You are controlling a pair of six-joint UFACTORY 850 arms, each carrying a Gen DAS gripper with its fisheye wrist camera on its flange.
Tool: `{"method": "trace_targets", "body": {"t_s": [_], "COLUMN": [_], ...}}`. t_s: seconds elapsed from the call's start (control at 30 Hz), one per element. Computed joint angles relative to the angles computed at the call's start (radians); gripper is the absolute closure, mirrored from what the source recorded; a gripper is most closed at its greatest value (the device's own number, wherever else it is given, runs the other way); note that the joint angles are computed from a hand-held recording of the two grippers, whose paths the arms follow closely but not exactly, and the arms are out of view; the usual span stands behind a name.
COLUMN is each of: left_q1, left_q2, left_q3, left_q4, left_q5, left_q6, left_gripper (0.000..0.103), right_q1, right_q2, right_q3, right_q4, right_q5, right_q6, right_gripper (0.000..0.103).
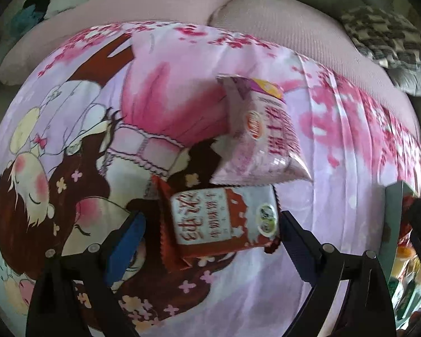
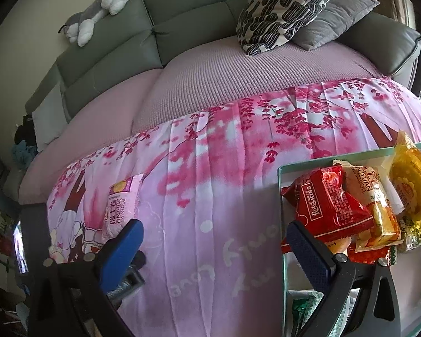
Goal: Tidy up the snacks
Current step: 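Grasp the milk biscuit pack with the left gripper while the right gripper grasps the pink Swiss roll pack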
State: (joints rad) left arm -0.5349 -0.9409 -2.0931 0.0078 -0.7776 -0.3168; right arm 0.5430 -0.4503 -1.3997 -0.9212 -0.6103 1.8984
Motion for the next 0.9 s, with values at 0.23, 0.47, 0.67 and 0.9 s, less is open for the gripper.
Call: {"method": "trace_targets", "body": {"t_s": [0.23, 0.47, 0.67, 0.9], "left_q1": [0.024, 0.033, 0.049, 0.072], "left_q2": [0.003, 0.003, 0.039, 0.073], "left_q3": [0.006, 0.001, 0.045, 0.092], "left_q4": [-0.005, 0.004, -0.005, 0.033], "left_q5": [-0.003, 0.004, 0.014, 0.027], "left_q6": [-0.028, -0.041, -0.082, -0.187], "left_gripper": [0.009, 0.024, 0.033, 0.039], "right_q1": [-0.001, 0.001, 0.000, 0.006], "right_q2": [-0.004, -0.011, -0.009, -0.003], "right_q3": [-0.004, -0.014, -0.012, -0.009], "right_q4": [0.018, 0.036, 0.042, 0.026], "right_q5": [0.001, -0.003, -0.003, -0.014], "right_q6": [-0.015, -0.043, -0.052, -0.046], "right_gripper": [0.000, 0.000, 0.000, 0.000]}}
